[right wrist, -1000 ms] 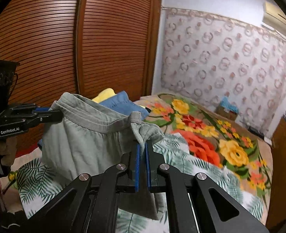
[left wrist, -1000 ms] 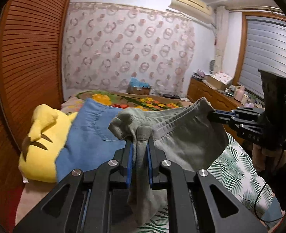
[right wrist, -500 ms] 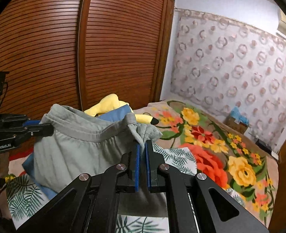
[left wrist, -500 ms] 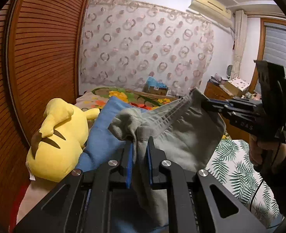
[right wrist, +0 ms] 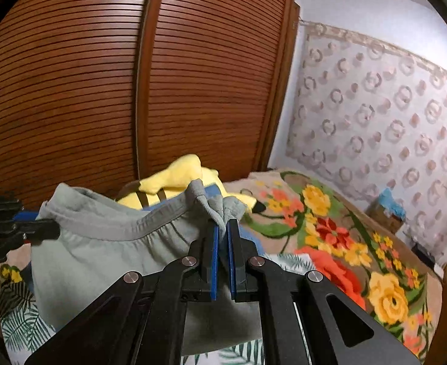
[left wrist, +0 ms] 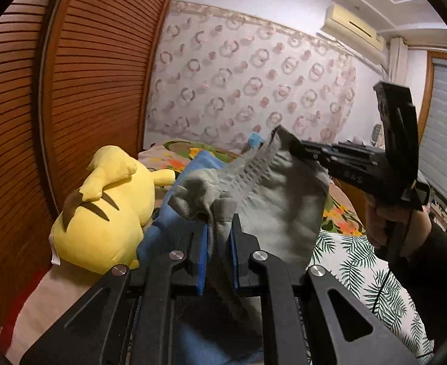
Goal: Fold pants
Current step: 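Lift the folded grey-green pants with both tools toward the blue denim stack, then lower the pants onto the denim stack and open both tools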
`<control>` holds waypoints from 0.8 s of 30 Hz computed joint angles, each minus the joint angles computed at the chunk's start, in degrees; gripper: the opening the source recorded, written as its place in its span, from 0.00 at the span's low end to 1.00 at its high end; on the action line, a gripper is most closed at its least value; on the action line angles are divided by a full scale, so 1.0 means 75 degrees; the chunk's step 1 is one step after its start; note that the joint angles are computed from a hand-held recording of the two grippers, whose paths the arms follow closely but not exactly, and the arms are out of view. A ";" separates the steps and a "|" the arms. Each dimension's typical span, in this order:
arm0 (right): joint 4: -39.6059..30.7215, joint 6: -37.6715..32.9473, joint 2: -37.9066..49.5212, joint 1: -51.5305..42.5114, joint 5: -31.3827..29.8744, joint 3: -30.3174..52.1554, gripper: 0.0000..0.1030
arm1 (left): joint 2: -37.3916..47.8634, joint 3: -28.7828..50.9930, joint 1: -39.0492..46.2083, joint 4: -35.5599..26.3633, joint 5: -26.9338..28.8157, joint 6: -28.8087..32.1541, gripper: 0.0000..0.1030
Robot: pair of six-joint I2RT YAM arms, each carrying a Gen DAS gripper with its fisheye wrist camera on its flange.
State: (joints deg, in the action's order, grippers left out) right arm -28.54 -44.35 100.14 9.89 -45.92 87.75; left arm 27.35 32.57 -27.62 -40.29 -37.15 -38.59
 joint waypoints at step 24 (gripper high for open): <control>-0.0428 -0.0446 0.0975 0.0869 0.0740 0.0984 0.05 | 0.0160 -0.0097 -0.0449 -0.1196 -0.0331 -0.1408 0.19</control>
